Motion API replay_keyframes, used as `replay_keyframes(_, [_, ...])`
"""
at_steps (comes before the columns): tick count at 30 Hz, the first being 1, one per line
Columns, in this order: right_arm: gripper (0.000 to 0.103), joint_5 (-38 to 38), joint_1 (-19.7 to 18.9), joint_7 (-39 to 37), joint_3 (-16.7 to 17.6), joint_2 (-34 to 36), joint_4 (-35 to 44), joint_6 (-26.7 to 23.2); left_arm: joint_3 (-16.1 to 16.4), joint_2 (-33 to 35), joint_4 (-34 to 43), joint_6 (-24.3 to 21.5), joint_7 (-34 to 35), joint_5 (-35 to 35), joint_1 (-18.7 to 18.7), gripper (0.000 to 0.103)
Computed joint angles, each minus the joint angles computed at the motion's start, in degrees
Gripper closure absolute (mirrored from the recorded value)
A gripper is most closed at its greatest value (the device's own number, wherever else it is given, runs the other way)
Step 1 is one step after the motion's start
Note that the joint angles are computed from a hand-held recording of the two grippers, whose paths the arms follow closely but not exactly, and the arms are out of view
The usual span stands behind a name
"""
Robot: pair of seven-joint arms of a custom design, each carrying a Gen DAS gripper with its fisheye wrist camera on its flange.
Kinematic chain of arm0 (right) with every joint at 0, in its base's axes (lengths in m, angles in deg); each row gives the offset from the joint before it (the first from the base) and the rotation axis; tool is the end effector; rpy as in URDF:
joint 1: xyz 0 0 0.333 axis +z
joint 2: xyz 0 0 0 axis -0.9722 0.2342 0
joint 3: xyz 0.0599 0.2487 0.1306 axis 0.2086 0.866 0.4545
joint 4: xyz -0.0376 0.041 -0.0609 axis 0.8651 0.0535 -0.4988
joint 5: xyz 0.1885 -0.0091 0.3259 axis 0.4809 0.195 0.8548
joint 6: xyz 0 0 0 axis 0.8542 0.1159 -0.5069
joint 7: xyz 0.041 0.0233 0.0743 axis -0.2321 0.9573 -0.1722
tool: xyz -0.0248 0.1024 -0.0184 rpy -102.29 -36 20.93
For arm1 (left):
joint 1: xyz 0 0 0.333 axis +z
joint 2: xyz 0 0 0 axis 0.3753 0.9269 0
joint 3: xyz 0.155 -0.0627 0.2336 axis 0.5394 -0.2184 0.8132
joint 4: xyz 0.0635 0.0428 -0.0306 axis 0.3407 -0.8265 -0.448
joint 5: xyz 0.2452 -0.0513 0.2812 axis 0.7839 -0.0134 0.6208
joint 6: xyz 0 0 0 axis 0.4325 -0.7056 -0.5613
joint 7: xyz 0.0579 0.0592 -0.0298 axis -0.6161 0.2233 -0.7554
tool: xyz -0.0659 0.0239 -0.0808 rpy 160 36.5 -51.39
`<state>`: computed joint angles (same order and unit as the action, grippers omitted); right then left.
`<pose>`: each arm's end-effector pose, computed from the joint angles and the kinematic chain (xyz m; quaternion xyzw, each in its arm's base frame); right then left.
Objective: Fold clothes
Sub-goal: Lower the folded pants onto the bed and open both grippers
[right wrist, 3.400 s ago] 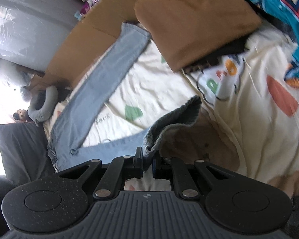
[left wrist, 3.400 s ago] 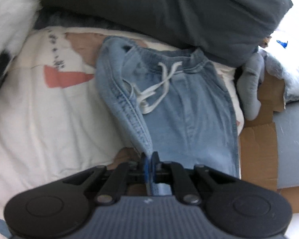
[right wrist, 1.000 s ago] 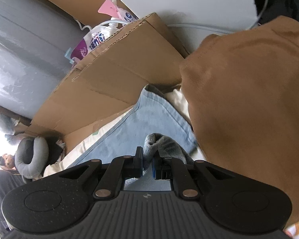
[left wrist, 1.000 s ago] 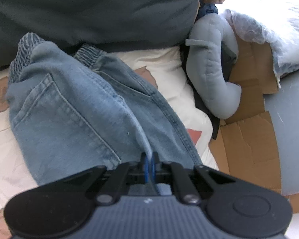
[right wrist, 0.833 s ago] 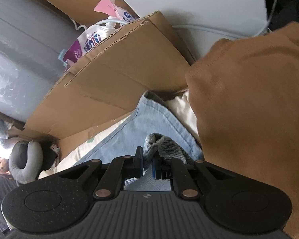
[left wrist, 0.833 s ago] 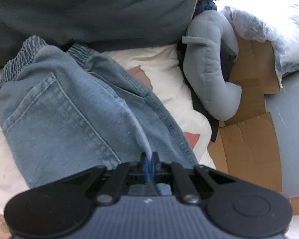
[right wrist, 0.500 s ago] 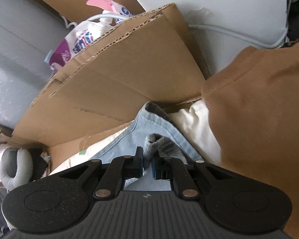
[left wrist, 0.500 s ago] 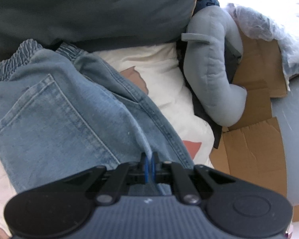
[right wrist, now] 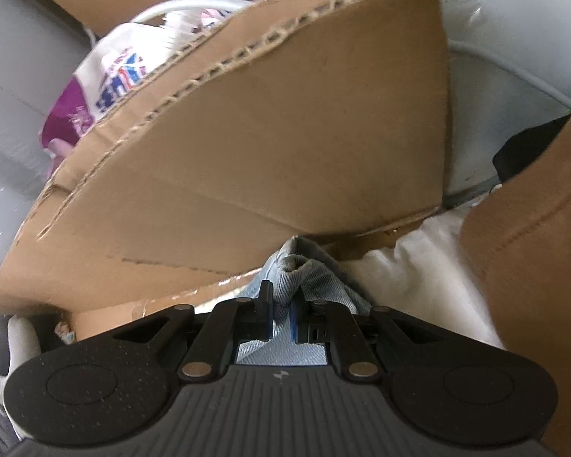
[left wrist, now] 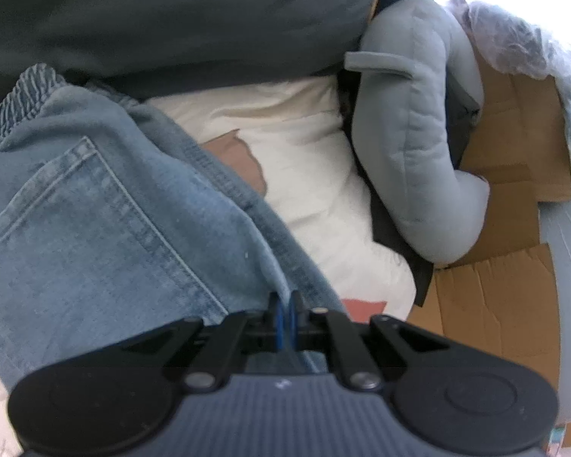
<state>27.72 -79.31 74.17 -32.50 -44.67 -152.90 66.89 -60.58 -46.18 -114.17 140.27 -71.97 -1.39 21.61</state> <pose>0.6502 -0.0316 0.4017 -0.4580 0.8318 -0.0322 0.3118 0.4978 -0.1026 0.4419 -0.9248 0.2525 -0.2757 0.0703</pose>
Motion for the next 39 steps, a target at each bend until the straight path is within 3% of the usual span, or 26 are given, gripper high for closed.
replay_keyframes(9, [0.096,-3.01,1.01,5.17,0.03,5.34,3.85,2.58,1.09,6.78,5.19,-0.97,-0.70,2.36,-0.44,0.099])
replay_keyframes(22, [0.096,-6.57,1.78,11.00,0.44,7.59,3.75,8.20,2.56,10.47,9.91,-2.45,4.45,0.55,-1.79,0.099])
replay_keyframes(31, [0.096,-1.55,-0.96,10.66,4.74,7.07,-0.50,16.33,3.12,13.42,13.56,-2.89,6.06,0.68,-2.32,0.098])
replay_keyframes(32, [0.096,-0.76,-1.49,10.20,5.45,7.08,-0.79,16.99,3.15,13.84,14.17,-3.50,6.72,0.65,-2.42,0.098])
replay_keyframes(34, [0.095,5.10,-5.96,5.73,10.67,7.51,-1.09,18.64,3.14,14.64,14.72,-3.43,9.46,-2.07,-2.25,0.095])
replay_keyframes(37, [0.090,18.09,-13.45,-3.85,19.60,8.04,-1.72,21.30,3.09,14.52,13.96,-0.66,12.34,-5.22,-2.17,0.078])
replay_keyframes(39, [0.089,24.79,-16.51,-11.23,23.68,7.71,-2.43,22.89,2.82,14.30,13.94,0.06,14.96,-5.42,-2.53,0.067])
